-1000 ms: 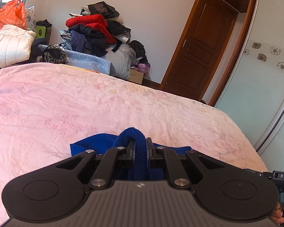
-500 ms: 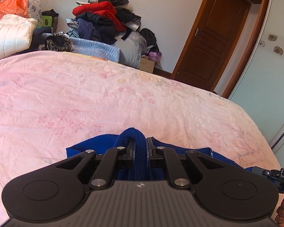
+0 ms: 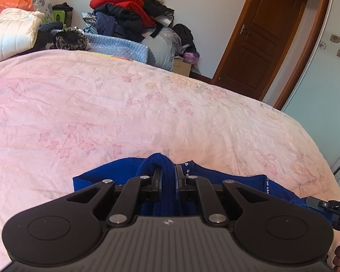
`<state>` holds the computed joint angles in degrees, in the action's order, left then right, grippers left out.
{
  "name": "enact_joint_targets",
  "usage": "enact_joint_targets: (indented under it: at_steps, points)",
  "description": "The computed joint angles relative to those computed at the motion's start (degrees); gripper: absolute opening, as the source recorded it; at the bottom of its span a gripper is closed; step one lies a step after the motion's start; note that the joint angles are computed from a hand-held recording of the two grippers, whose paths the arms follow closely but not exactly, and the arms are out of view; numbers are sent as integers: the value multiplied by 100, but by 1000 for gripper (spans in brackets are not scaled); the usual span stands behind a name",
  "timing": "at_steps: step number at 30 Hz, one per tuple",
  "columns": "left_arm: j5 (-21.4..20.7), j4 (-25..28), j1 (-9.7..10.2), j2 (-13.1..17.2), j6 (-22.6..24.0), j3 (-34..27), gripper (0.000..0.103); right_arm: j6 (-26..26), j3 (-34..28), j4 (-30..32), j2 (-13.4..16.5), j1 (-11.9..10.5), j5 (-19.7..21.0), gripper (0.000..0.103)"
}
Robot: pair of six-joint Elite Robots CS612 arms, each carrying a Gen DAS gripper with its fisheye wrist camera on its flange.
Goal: Fold small clothes
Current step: 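Carry the held hem with both grippers over onto the collar, then open the right gripper while the left gripper opens, releasing the hem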
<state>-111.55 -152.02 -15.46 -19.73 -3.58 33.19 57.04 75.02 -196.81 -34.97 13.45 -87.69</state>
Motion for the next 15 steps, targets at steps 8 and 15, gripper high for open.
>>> enact_joint_targets:
  at_steps: [8, 15]
  points:
    - [-81, 540, 27, 277, -275, -567, 10, 1, -145, 82, 78, -31, -41, 11]
    - [-326, 1693, 77, 889, -788, -1825, 10, 278, -239, 208, 167, -104, 76, 11]
